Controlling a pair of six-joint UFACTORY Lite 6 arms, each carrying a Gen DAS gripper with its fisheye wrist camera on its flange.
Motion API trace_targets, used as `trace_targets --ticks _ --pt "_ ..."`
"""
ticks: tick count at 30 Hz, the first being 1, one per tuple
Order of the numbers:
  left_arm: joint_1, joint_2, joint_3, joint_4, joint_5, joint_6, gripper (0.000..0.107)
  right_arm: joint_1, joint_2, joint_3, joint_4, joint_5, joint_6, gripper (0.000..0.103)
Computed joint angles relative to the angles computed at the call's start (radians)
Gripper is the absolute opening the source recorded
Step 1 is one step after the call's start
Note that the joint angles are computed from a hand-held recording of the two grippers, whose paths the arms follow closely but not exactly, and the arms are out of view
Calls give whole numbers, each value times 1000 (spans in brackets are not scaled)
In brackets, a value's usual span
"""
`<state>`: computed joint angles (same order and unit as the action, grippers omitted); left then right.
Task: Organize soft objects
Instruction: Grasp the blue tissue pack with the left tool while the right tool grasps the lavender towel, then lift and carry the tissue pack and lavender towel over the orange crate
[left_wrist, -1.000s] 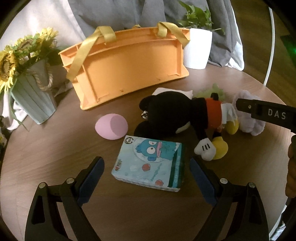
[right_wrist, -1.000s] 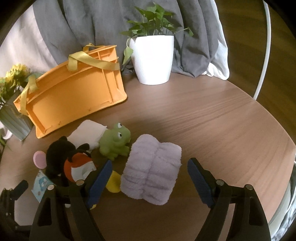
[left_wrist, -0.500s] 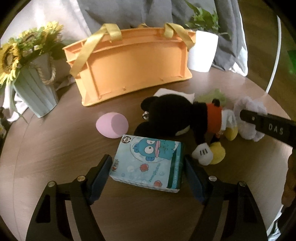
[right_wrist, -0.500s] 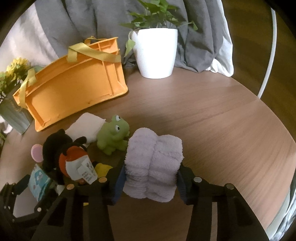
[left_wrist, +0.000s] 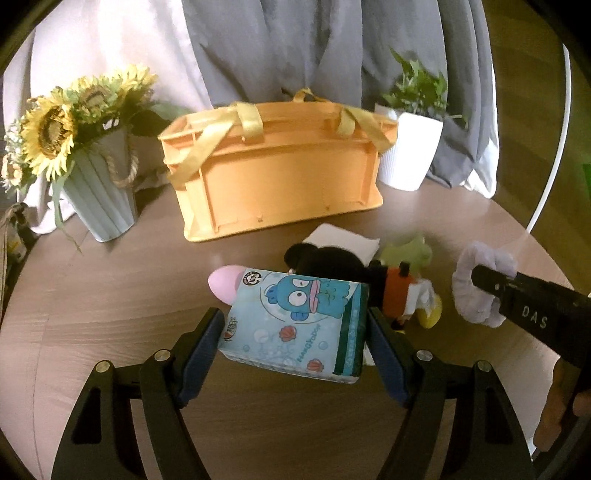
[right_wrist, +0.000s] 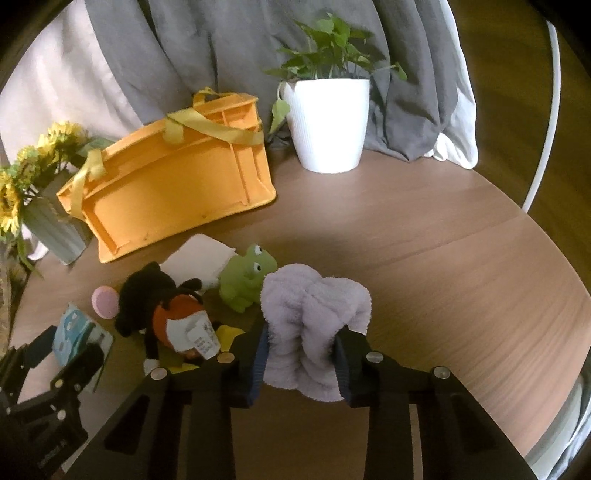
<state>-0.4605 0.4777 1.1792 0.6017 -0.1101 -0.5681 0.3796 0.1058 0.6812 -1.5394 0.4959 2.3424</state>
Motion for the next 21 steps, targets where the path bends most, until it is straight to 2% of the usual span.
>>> trace_targets --ticks 3,14,16,21 --pt "-1 -39 -19 2 -6 -23 76 9 -46 -10 16 4 -32 32" --pt "-10 -151 -33 -214 9 147 76 42 -185 0 79 16 -176 32" --pt "-11 -170 -34 -296 11 222 76 52 -201 10 80 26 -191 32" --pt "3 -213 -36 -365 -10 286 76 63 -231 43 83 38 -235 32"
